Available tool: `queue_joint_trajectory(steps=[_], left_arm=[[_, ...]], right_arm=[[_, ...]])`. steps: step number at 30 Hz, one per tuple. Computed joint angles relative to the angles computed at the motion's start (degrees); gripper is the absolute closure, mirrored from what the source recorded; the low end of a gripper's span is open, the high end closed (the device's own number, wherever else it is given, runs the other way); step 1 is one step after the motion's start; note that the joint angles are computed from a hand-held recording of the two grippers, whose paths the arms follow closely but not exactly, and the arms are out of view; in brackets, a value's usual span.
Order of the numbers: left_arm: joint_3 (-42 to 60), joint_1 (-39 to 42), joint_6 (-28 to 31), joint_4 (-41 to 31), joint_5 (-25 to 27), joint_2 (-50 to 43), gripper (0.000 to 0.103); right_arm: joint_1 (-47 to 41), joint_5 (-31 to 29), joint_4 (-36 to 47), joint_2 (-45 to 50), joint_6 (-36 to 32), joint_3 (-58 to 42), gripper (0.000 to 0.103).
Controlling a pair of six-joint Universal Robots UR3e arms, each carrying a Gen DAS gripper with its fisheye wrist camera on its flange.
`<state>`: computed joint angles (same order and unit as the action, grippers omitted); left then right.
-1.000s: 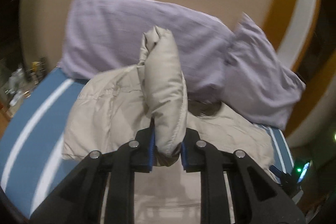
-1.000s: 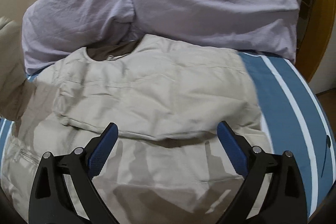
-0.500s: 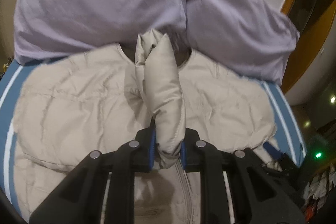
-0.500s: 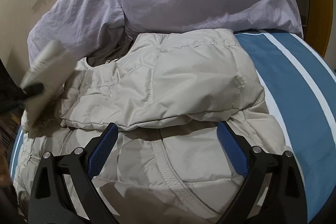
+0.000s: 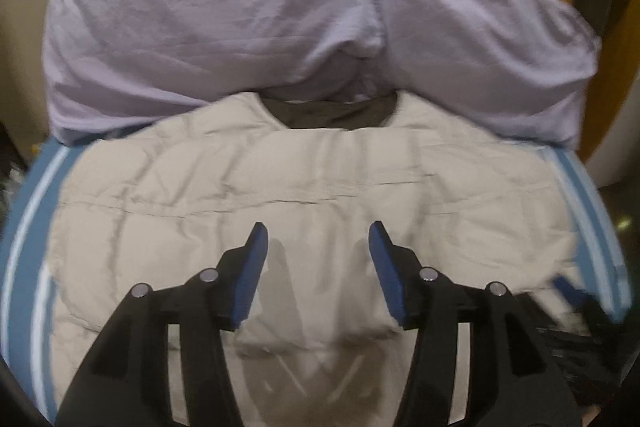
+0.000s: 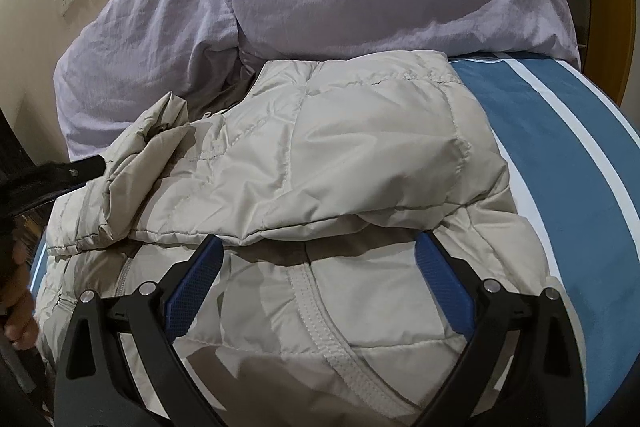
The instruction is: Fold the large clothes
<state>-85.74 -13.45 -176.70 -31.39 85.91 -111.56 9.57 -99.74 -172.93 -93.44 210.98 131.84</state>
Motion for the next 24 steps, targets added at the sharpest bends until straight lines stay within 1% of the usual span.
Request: queue_joint_trajectory(steps=[1, 3, 6, 8, 12, 17, 19, 22, 24], left_arm=[[0.47, -0.95, 0.19, 1.06, 2.71, -1.51, 0.05], [1.02, -2.24, 0.73, 2.77, 5.83, -4.05, 0.05], [1.58, -4.04, 1.48, 5.74, 9.99, -6.93, 0.044], [2.58, -4.51, 1.61, 5.99, 11.15, -8.36, 0.041], [3.22, -3.77, 1.3, 6.4, 10.23, -10.13, 0.039], [3.81, -4.0, 0.92, 7.15, 10.95, -11.22, 0.035], [3.49, -3.63, 0.63, 7.52, 10.28, -11.08, 0.034], [2.63, -2.99, -0.24, 7.95, 9.45, -10.4, 0.029], [1.36, -2.06, -0.78, 7.42, 8.12, -8.79, 0.028]], right_arm=[[0.24, -0.28, 0.25, 0.2, 0.06, -0.26, 0.004], [0.68, -0.82, 1.04, 0.59, 0.04, -0.88, 0.003], [1.09, -1.37, 2.05, 1.09, 0.03, -1.65, 0.003], [1.26, -1.58, 2.52, 1.23, 0.08, -1.91, 0.003], [1.44, -1.73, 2.99, 1.37, 0.14, -2.17, 0.002], [1.33, -1.63, 3.44, 1.43, 0.06, -2.37, 0.001], [1.42, -1.75, 3.67, 1.68, 0.14, -2.65, 0.001], [1.62, -2.03, 4.22, 2.03, 0.05, -3.14, 0.001], [1.76, -2.22, 4.48, 2.06, 0.0, -3.23, 0.001]])
